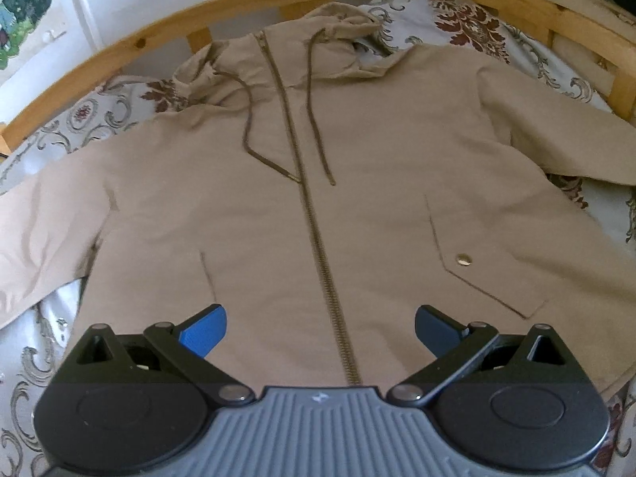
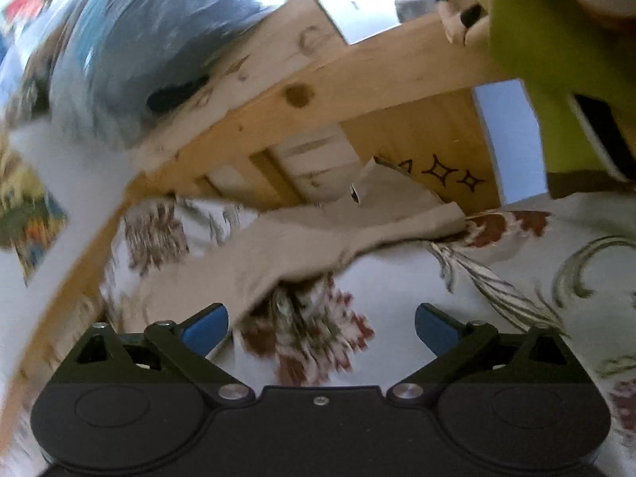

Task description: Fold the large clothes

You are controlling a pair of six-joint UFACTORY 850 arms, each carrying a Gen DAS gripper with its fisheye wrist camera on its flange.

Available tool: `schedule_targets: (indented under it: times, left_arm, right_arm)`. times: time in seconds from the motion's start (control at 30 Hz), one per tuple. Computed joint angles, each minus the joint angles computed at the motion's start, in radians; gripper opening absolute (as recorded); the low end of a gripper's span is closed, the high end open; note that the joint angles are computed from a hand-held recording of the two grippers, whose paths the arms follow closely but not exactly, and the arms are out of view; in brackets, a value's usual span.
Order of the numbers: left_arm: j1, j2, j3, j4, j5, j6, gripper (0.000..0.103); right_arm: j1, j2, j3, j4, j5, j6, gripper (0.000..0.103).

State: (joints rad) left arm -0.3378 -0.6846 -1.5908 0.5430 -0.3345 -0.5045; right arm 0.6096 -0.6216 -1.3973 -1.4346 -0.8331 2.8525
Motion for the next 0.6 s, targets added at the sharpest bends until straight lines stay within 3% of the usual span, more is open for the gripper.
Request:
schedule_targets:
  times: [0.2,0.4,0.6]
  left_arm:
    - [0.019,0.022,0.019,0.018,0.005,-0.014,0.102]
    - [0.033,0.028,0.035,0.085,0.020,-0.058,0.102]
    - [0.061,0.050,0.100,0.149,0.076,-0.091,0.102]
  right_arm:
    - [-0.033,-0.057,-0.066,0.017,-0.015,0.062,0.095]
    - [-0.040,-0.120,-0.163,0.090,-0.093,0.042,0.095]
    - [-0.053,-0.199,-0.309,0.193,-0.169,-0.104,0.075]
